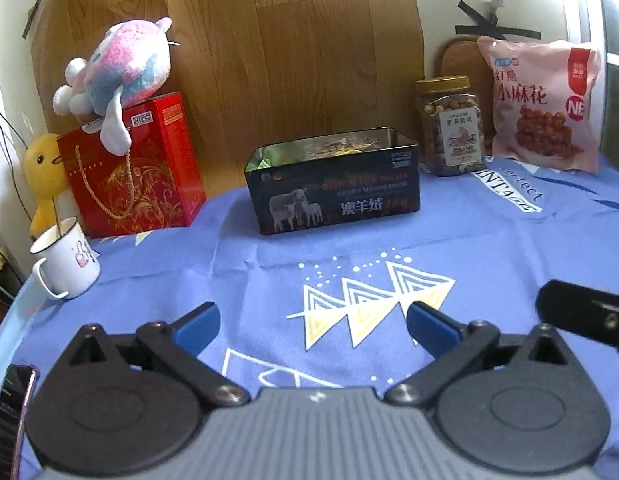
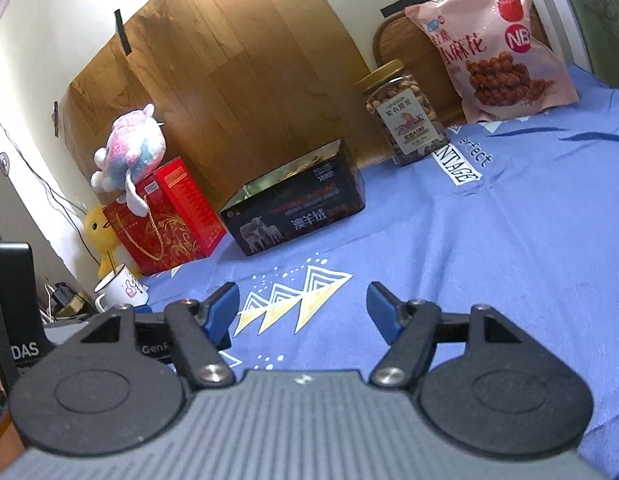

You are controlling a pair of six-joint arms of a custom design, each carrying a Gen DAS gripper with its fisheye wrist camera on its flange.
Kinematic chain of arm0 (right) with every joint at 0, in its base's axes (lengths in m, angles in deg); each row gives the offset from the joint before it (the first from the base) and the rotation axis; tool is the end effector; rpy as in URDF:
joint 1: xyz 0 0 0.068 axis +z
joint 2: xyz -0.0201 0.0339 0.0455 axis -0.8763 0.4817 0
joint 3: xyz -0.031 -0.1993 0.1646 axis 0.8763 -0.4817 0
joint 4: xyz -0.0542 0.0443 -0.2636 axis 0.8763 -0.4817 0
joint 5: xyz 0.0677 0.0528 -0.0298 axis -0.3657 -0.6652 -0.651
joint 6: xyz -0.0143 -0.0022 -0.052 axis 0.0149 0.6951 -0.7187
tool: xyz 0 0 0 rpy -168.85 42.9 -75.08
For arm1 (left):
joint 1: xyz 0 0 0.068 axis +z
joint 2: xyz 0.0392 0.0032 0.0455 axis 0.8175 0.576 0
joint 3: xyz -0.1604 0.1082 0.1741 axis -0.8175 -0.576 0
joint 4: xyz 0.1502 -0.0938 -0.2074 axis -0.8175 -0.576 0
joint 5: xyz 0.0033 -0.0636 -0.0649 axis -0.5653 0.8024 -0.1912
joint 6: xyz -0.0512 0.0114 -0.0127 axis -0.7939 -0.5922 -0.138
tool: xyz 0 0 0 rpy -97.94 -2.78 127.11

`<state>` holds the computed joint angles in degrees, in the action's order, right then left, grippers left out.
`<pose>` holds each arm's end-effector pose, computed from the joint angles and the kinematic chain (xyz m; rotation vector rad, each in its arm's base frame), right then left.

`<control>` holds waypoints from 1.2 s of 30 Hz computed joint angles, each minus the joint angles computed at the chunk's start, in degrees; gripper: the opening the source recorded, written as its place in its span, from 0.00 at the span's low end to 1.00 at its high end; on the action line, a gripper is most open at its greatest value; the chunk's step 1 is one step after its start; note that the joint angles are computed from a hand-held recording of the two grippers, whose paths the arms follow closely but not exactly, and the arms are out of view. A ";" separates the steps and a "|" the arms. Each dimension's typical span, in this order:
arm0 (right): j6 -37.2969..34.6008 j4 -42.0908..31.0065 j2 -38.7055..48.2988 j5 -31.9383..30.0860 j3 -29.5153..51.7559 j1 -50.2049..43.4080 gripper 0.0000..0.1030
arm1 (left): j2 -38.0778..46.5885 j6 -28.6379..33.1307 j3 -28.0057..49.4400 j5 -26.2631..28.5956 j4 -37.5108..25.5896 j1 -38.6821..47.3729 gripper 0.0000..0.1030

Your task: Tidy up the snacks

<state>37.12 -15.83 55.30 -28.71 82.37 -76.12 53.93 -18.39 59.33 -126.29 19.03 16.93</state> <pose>0.2539 -0.0404 0.0735 -0.0811 2.0983 0.8115 0.2472 -0.1609 0.0900 -0.1788 2.2044 0.3283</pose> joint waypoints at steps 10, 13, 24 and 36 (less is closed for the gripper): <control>1.99 1.79 3.66 0.05 1.76 -0.25 0.72 | 3.41 3.14 2.24 -1.95 0.74 0.39 1.00; 2.41 2.04 4.42 0.28 2.19 -0.13 0.73 | 3.92 3.40 2.76 -2.02 0.33 0.69 1.00; 3.61 2.10 5.98 1.66 3.25 0.78 0.77 | 5.82 3.94 4.50 -5.66 -1.80 0.47 1.00; 2.21 2.28 2.44 1.73 0.50 -5.23 0.79 | 1.43 4.30 0.37 -5.40 6.19 -0.78 1.00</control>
<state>39.33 -13.55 57.74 -26.98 82.88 -81.35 55.36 -14.09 59.70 -131.69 25.21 16.15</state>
